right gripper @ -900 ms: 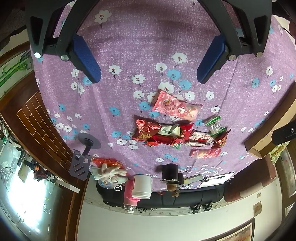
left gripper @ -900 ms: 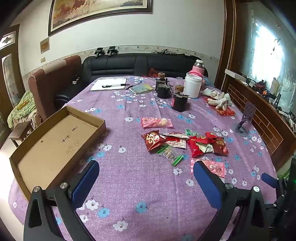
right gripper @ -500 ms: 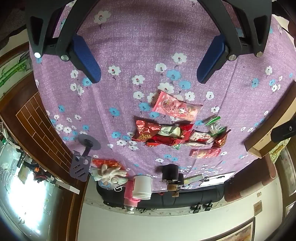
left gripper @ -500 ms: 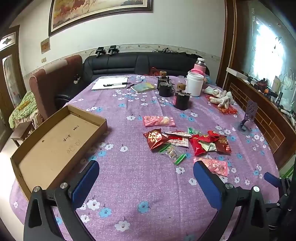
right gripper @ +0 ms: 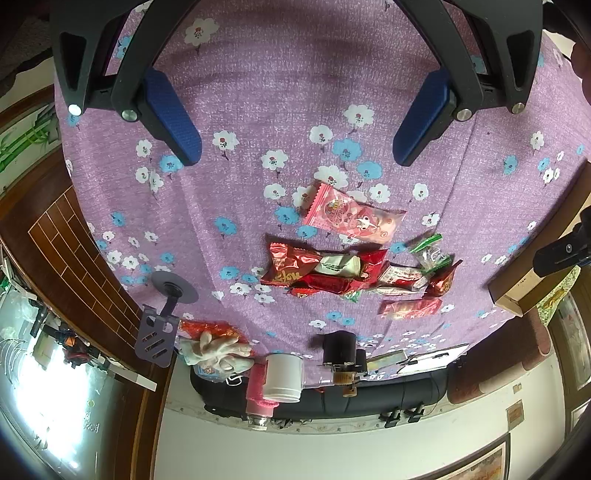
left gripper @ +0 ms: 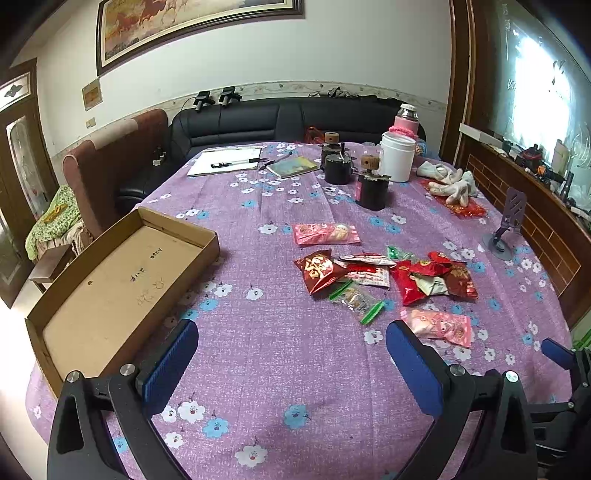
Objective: Organize snacks
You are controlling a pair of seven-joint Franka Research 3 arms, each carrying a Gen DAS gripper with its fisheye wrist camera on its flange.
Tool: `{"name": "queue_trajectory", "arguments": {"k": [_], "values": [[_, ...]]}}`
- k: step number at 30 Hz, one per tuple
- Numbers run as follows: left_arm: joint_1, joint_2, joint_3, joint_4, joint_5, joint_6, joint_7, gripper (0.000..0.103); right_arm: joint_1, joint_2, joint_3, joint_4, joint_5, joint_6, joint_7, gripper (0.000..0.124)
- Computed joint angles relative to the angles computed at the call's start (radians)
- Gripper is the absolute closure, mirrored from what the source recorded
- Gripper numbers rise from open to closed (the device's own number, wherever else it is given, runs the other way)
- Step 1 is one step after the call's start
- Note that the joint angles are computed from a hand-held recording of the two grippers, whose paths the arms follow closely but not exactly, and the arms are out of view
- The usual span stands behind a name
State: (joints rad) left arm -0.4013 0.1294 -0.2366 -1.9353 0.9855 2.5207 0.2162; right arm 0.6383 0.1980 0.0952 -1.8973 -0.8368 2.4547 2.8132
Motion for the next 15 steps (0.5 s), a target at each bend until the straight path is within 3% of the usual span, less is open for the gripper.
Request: {"name": "queue_trajectory", "arguments": {"k": [15], "values": [[-0.012, 0.074, 0.016, 0.062, -0.039, -0.023, 0.073, 0.001, -0.017, -0.011, -0.008, -0.027, 0.010, 0.055, 0.012, 0.021]]}}
